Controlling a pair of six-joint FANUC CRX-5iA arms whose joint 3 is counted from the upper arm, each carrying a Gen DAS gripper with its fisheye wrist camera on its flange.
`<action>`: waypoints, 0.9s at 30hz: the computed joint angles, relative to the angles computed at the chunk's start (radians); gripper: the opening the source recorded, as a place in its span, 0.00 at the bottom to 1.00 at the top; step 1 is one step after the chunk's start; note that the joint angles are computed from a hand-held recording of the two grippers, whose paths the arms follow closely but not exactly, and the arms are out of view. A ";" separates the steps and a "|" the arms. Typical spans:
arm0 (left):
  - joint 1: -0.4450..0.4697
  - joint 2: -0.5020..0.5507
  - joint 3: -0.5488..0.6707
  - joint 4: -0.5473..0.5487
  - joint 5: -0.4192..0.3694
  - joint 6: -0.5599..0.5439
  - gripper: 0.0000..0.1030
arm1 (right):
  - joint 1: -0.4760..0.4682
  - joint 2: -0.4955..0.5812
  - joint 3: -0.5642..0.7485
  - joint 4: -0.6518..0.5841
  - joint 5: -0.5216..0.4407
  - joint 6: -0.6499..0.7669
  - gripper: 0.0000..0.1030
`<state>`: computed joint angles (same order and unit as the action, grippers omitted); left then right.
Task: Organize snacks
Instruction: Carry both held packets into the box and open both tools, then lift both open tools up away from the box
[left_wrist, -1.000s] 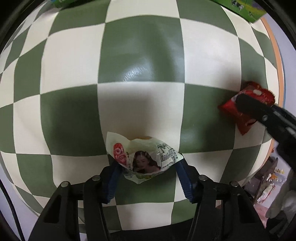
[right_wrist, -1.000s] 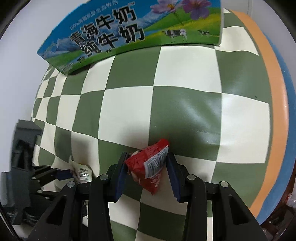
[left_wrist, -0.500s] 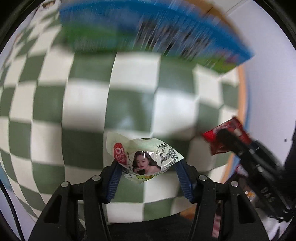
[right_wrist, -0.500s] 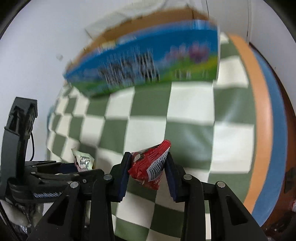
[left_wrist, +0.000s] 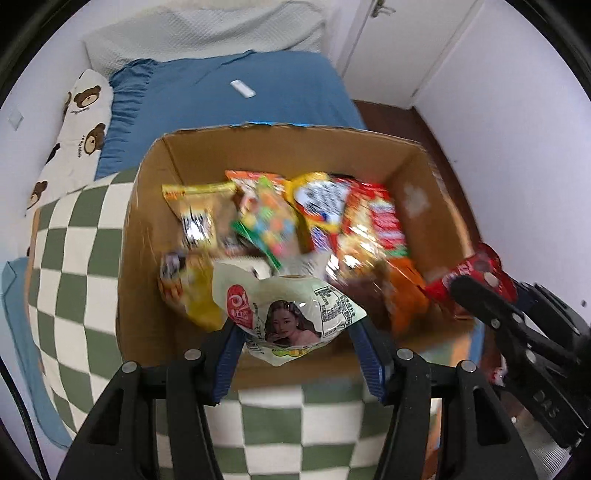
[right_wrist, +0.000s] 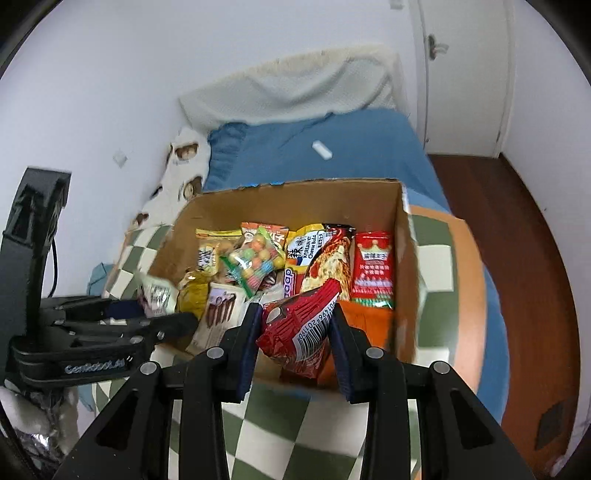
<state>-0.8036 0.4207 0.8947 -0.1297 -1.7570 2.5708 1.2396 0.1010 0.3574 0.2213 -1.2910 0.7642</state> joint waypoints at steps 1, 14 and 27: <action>0.020 0.004 -0.013 0.015 0.004 -0.008 0.54 | -0.029 0.033 0.041 -0.041 -0.011 0.024 0.37; 0.078 0.000 -0.175 0.007 0.017 0.000 0.89 | -0.120 0.273 0.301 -0.153 -0.270 0.077 0.96; 0.014 -0.028 -0.158 -0.091 -0.027 0.026 0.97 | -0.074 0.258 0.257 -0.040 -0.308 0.020 0.98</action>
<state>-0.7900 0.3923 0.7368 -0.2208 -1.7836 2.5971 1.1661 0.3585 0.6143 0.1815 -1.5986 0.7838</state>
